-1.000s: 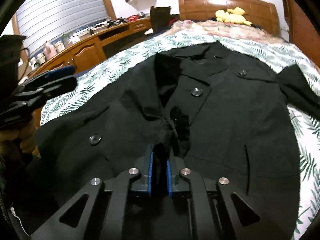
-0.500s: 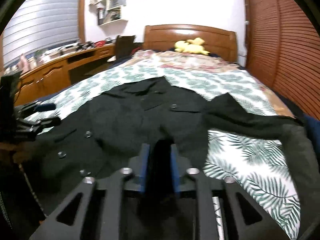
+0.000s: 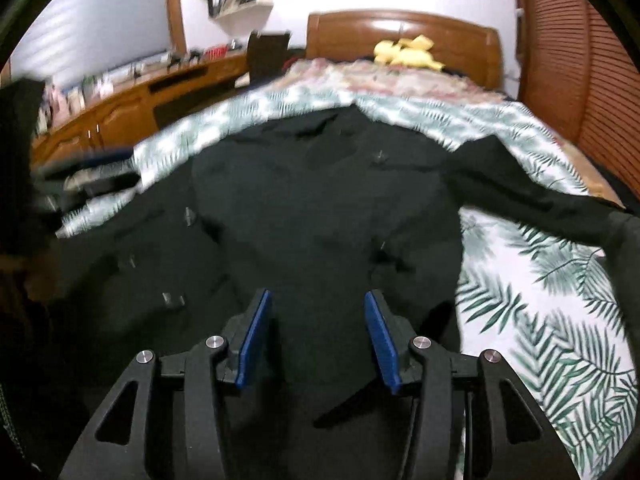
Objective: Fold large clothes
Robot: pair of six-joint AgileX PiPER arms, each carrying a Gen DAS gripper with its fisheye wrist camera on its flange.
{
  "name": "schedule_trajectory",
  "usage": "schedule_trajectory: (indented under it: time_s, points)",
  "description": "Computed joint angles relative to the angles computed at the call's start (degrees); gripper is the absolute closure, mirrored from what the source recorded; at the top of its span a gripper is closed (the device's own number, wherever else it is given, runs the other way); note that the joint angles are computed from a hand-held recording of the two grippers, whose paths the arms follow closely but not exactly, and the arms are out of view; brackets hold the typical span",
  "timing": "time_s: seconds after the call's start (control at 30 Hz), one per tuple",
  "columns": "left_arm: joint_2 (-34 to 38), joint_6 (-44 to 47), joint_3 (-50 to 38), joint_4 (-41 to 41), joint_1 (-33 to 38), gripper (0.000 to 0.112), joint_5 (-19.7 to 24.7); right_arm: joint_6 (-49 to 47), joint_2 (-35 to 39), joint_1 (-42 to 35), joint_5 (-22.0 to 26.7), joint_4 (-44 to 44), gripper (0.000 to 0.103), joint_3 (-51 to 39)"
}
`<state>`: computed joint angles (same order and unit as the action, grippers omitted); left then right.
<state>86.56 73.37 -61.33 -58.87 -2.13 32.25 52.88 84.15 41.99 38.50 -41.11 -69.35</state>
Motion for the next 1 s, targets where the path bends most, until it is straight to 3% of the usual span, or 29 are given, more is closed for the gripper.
schedule_trajectory:
  time_s: [0.13, 0.37, 0.8, 0.9, 1.0]
  points:
    - [0.01, 0.24, 0.11, -1.16, -1.30, 0.032, -1.30, -7.37, 4.56, -3.56, -1.77, 6.82, 0.053, -1.47]
    - [1.61, -5.36, -1.87, 1.76, -4.09, 0.032, -3.24, -10.57, 5.04, -5.42, -2.79, 10.21, 0.053, -2.62]
    - [0.25, -4.62, -3.09, -1.00, -6.17, 0.032, -2.52, 1.32, -7.41, 2.08, 3.71, -1.45, 0.052, 4.11]
    - [0.38, -5.18, -3.78, -0.90, -6.00, 0.032, -2.10, 1.08, -9.56, 1.93, 6.75, -3.87, 0.040, 4.42]
    - [0.14, -4.91, -3.71, -1.03, -5.69, 0.032, -1.72, 0.22, -10.85, 0.07, 9.19, -5.51, 0.038, 4.11]
